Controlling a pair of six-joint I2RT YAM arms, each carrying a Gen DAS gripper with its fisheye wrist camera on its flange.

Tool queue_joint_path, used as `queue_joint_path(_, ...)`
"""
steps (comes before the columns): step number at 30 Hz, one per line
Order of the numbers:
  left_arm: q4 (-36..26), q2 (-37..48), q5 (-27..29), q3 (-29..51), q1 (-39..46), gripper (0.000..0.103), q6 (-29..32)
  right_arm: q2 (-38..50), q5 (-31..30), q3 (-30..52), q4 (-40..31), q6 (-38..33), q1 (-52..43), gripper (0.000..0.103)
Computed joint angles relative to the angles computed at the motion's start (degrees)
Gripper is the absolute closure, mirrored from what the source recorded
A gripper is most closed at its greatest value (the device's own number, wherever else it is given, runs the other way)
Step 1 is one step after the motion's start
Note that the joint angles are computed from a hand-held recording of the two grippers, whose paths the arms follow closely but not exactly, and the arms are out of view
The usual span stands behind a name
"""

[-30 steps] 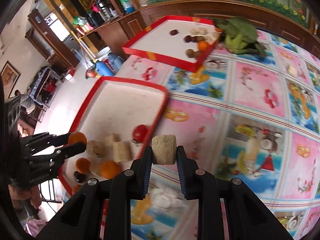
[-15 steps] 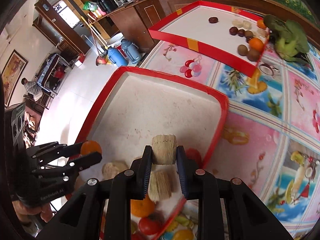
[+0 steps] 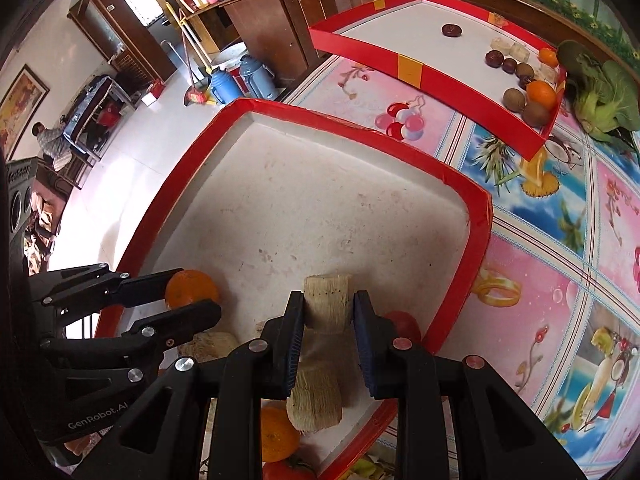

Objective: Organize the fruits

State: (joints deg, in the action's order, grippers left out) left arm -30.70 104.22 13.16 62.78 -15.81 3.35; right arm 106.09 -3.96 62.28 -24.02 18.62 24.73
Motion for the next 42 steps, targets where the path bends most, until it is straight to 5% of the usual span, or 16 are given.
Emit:
queue_joint_path(6,-0.2,-0.1,-0.2,0.0,0.0,0.068,-0.6,-1.5,-0.9,-1.2,0.6,0.8,-0.2,0.071)
queue_joint_path(10,0.1,-0.7,-0.7,-0.7,-0.1,0.055,-1.3,-4.5,-0.1,-2.7,0.8,1.0,0.2,0.063)
queue_joint_path(18,0.2,-4.4,-1.1,-3.5,-0.2,0.045,-2.1,-11.4,-1.0,-6.8,0.3,1.7,-0.5,0.061)
queue_joint_path(21,0.2,-6.5,-3.7,-4.7,-1.0,0.033,-2.5,-15.5,-1.4,-9.5,-0.3,2.4,-0.6,0.059)
queue_joint_path(30,0.2,-14.4,-10.4,-9.9,-6.2,0.02,-4.1,-26.2,-0.6,-16.7,-2.9,3.1,1.3,0.052)
queue_joint_path(37,1.1,-23.3,-21.4,-15.3,-14.3,0.02,-4.9,-33.5,0.8,-21.7,-4.6,3.9,3.6,0.044)
queue_joint_path(42,-2.9,-26.2,-19.3,-14.8,-15.3,0.02,-8.9,-39.5,3.1,-24.9,-6.5,4.4,5.6,0.038)
